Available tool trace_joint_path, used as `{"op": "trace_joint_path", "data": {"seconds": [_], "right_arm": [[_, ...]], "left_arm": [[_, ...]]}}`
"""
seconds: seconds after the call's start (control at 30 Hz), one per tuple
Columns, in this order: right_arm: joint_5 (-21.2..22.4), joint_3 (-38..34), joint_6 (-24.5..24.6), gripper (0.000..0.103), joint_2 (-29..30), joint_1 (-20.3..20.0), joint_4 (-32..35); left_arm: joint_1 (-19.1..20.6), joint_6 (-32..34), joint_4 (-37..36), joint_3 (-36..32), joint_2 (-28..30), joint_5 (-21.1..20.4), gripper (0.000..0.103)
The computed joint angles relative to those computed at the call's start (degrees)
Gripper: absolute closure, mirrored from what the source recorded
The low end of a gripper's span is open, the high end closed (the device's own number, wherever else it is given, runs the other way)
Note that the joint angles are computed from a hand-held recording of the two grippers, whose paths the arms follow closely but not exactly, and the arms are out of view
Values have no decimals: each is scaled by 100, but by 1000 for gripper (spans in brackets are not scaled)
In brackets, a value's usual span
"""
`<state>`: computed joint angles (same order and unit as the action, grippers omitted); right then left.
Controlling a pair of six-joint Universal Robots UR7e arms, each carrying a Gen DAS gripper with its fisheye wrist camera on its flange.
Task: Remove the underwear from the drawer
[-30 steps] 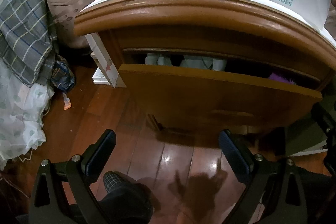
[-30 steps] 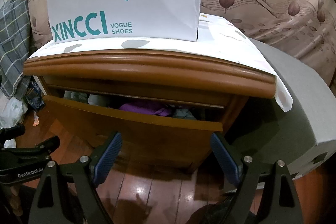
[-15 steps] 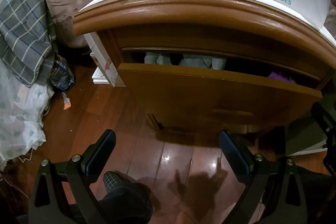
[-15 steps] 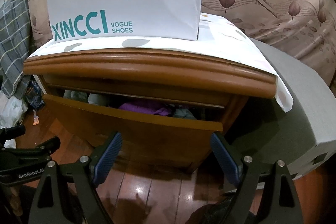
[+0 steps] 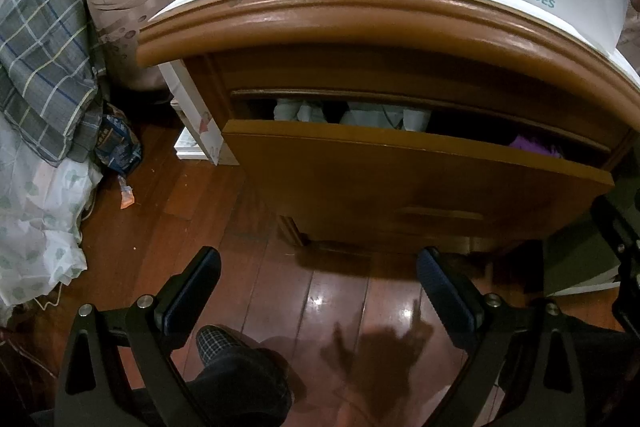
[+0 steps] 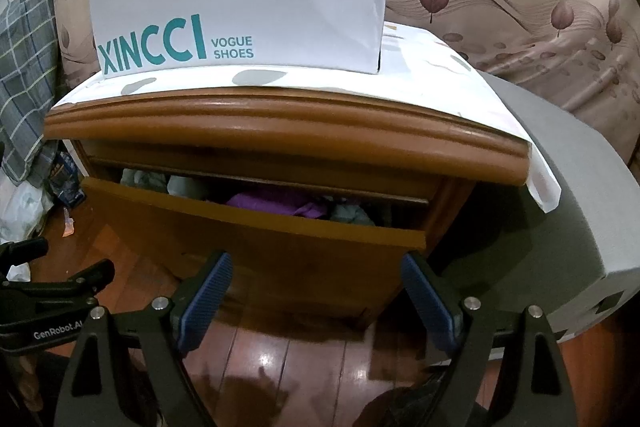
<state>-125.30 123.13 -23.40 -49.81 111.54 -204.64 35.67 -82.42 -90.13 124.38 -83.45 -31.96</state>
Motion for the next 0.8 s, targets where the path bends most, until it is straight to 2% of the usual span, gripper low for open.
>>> {"op": "trace_joint_path", "data": {"seconds": [0.8], "right_arm": [[-2,8,55,15,3,-33,28]], "left_arm": [[13,78,-91,19,1,-94,5]]}}
